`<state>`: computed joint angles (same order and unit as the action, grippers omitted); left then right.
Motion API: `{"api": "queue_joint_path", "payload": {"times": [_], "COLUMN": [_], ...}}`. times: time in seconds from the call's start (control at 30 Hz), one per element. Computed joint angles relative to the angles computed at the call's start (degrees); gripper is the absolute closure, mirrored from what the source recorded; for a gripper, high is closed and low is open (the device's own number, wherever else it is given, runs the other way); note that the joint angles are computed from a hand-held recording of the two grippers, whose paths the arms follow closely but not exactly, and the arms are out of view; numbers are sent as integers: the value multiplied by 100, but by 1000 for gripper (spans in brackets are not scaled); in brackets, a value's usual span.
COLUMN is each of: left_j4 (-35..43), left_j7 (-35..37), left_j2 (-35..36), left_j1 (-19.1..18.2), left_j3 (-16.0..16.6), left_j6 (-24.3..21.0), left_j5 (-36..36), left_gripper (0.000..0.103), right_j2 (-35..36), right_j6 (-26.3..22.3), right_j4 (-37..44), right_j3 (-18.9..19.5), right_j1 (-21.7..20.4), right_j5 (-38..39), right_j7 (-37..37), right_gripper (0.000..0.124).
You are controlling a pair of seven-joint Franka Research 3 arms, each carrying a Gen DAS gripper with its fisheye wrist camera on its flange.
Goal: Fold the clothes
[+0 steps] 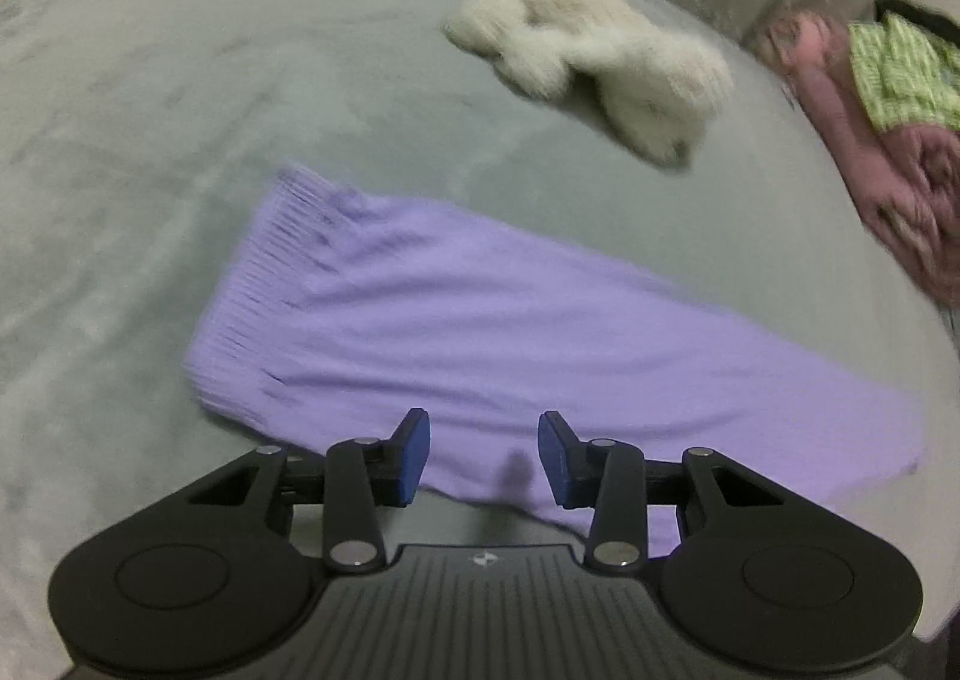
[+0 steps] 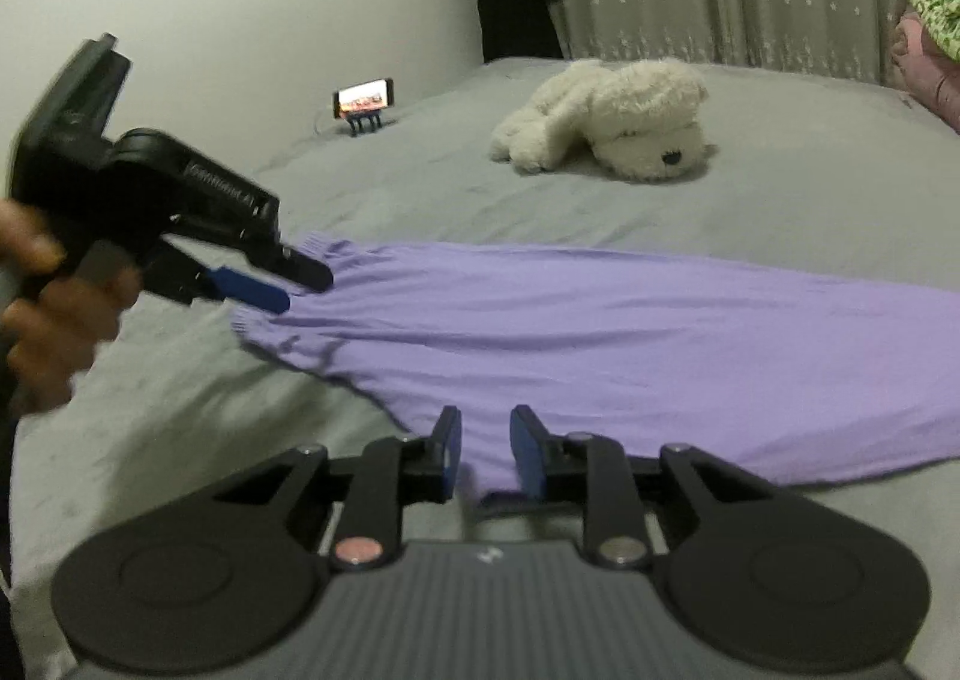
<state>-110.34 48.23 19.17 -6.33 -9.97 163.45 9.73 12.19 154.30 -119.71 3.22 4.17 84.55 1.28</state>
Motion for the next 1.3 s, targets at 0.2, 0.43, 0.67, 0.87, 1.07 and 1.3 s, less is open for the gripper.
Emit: {"api": "queue_joint_path", "payload": {"times": [0.2,0.43,0.67,0.87,1.07,1.3], "left_j4": [224,289,280,322,389,439], "left_j7": [152,244,93,39,95,258], "left_j2": [154,203,228,275,341,368], "left_j1": [-196,-418,-567,-773,-861,-792], "left_j3": [-32,24,84,165,154,71], "left_j6": [-168,-269,-75,-22,-163,-255], "left_j5": [259,551,831,1082,1317,1268], "left_gripper": [64,64,64,64,64,64], "right_j2": [138,689,1782,2641,3042,2953], "right_j6": [-83,280,949,1126,1391,2331], "right_j4": [76,862,2183,3279,3703,3425], "right_j3": [-32,-301,-527,-863,-1107,-1006], "right_j1": [-207,-699,-1573,-1870,-1629,-1554], "right_j5": [-175,-298,-561,-1431,-2648,-3444], "right_j7": [-12,566,2249,4629,5651,5958], "right_gripper": [99,91,93,91,92,116]}}
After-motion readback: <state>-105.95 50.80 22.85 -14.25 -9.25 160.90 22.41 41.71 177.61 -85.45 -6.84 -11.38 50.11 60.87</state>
